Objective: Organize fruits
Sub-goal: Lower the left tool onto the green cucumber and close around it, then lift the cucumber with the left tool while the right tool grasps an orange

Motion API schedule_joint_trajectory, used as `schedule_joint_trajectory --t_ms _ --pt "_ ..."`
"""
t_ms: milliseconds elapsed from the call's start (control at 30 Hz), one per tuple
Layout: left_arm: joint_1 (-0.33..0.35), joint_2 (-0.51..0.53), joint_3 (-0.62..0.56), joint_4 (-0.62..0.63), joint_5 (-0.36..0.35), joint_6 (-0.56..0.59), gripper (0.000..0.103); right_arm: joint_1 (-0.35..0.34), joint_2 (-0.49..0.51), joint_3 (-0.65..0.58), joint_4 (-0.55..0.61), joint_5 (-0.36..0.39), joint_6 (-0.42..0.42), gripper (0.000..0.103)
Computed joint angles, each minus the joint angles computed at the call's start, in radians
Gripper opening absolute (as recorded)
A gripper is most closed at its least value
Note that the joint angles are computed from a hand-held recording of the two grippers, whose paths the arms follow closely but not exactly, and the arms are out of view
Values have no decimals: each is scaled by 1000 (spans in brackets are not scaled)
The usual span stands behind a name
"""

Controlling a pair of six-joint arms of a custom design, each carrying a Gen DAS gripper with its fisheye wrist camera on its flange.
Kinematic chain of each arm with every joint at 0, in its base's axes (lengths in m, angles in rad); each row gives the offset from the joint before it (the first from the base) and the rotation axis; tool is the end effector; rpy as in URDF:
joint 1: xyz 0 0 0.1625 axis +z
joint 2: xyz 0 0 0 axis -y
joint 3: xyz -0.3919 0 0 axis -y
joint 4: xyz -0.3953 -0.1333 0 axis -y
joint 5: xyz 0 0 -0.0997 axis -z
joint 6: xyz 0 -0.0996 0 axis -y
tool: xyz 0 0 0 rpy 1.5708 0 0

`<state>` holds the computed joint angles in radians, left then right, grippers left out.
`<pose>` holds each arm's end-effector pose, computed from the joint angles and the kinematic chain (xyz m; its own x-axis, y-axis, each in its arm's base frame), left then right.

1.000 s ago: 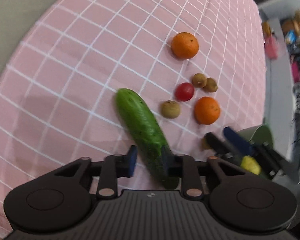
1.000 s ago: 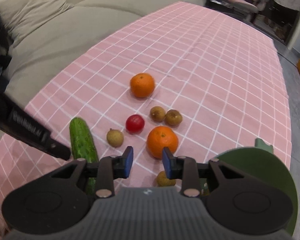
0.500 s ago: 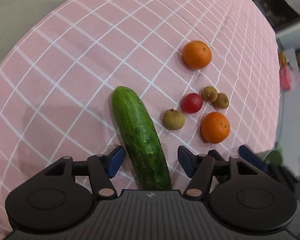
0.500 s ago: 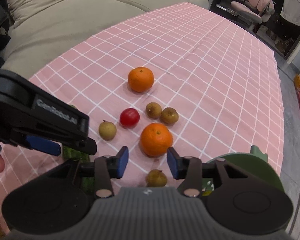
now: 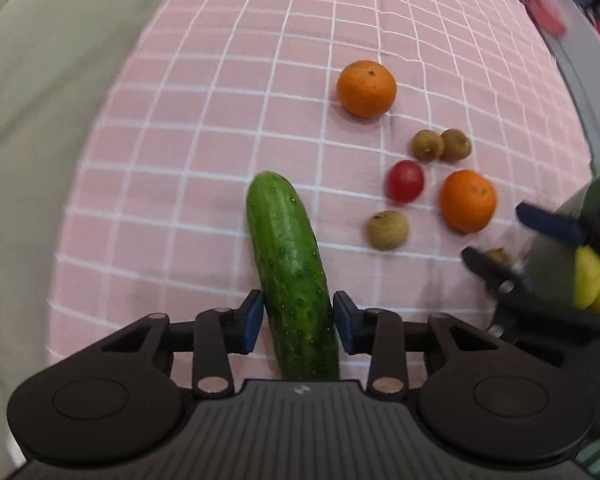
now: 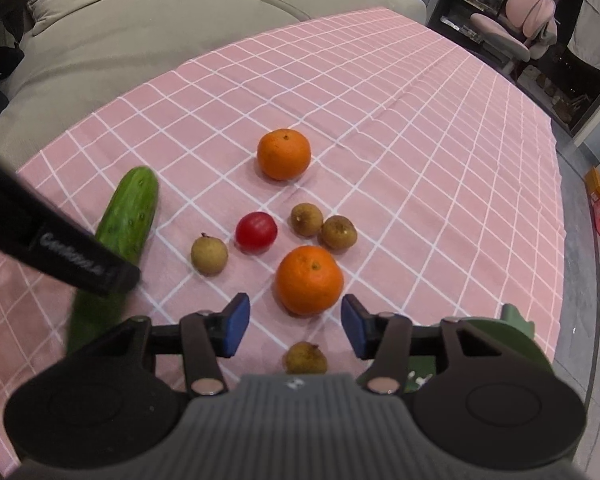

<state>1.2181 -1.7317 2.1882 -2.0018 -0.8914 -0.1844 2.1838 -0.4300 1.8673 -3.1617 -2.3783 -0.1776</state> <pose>0.0492 -0.4334 0.2951 -0.7756 0.1069 -0.6221 0.2066 0.9743 -0.0901 0.3481 -0.3883 -0.1187 -0.5187 -0.4453 0.7299 -0.6707 0.7413 -0.0244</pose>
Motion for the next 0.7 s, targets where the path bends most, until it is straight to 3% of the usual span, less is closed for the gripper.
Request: schedule_joint_trajectory --t_ms 167,267,433,700 --pt "41 -25 10 -80 -49 -2 42 -12 22 -23 -14 -6 10 48" --pt "60 -50 31 -133 -59 -41 55 -19 31 -36 -14 -12 8 48" --pt "77 -81 62 -175 -78 -84 58 -29 36 -45 -12 -9 0 48" --pt "27 -103 177 -393 10 -32 54 -29 62 -61 -37 -46 -15 48"
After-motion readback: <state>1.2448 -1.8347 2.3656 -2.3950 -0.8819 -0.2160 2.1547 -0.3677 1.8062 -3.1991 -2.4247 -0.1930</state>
